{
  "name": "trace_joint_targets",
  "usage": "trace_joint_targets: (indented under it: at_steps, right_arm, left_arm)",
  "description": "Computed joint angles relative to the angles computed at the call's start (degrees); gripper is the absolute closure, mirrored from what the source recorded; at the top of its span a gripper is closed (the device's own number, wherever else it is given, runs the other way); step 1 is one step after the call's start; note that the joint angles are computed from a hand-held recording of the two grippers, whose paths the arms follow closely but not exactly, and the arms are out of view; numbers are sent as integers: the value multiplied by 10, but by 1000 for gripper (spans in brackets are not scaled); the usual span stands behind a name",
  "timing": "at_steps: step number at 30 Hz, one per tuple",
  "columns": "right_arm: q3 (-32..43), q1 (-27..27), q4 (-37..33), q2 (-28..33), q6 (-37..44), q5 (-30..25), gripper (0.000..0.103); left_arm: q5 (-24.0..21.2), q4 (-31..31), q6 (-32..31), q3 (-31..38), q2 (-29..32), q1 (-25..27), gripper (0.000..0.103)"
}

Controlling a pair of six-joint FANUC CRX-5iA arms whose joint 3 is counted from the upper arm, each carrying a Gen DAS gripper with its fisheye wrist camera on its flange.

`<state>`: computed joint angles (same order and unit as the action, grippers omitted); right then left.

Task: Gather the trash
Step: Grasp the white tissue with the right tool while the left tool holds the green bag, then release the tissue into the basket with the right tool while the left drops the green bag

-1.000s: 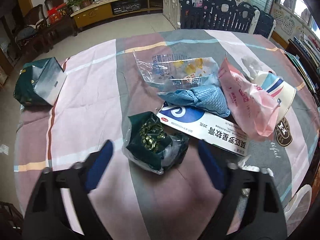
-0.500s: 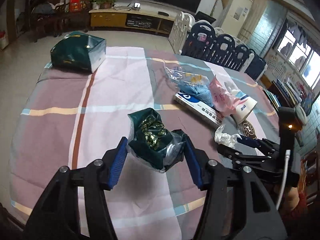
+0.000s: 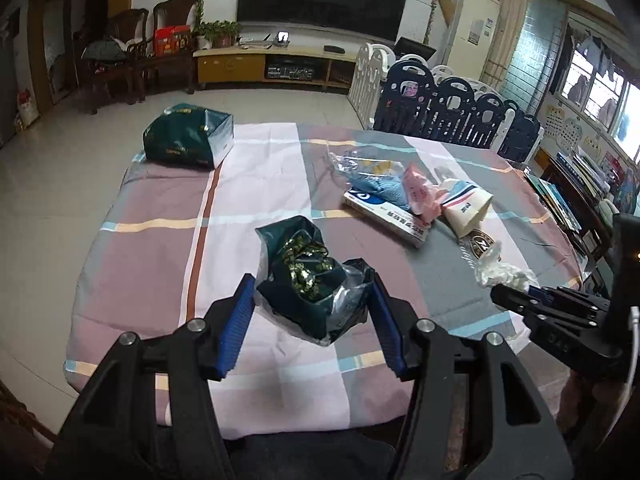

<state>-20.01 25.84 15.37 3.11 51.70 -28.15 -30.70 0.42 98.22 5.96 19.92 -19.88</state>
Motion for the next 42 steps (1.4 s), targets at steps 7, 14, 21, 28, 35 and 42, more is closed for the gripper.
trace_joint_targets:
  at_steps: [7, 14, 21, 28, 35, 42]
  right_arm:
    - [-154, 29, 116, -211, -149, -20, 83]
    - [-237, 77, 214, -379, -247, -141, 82]
    - [-285, 147, 258, -501, -295, -254, 82]
    - [-303, 142, 245, -529, -299, -251, 82]
    - [-306, 143, 240, -531, -299, -252, 82]
    - [-292, 139, 217, -506, -290, -251, 82]
  left_arm:
    - [5, -45, 3, -16, -60, -64, 46]
    - [5, -23, -39, -35, -96, -118, 46]
    - [-3, -48, -44, -27, -110, -172, 46]
    - [-13, -79, -45, -13, -101, -213, 46]
    - [-31, -77, -38, -3, -88, -213, 46]
    - [-43, -120, 24, -7, -99, -215, 46]
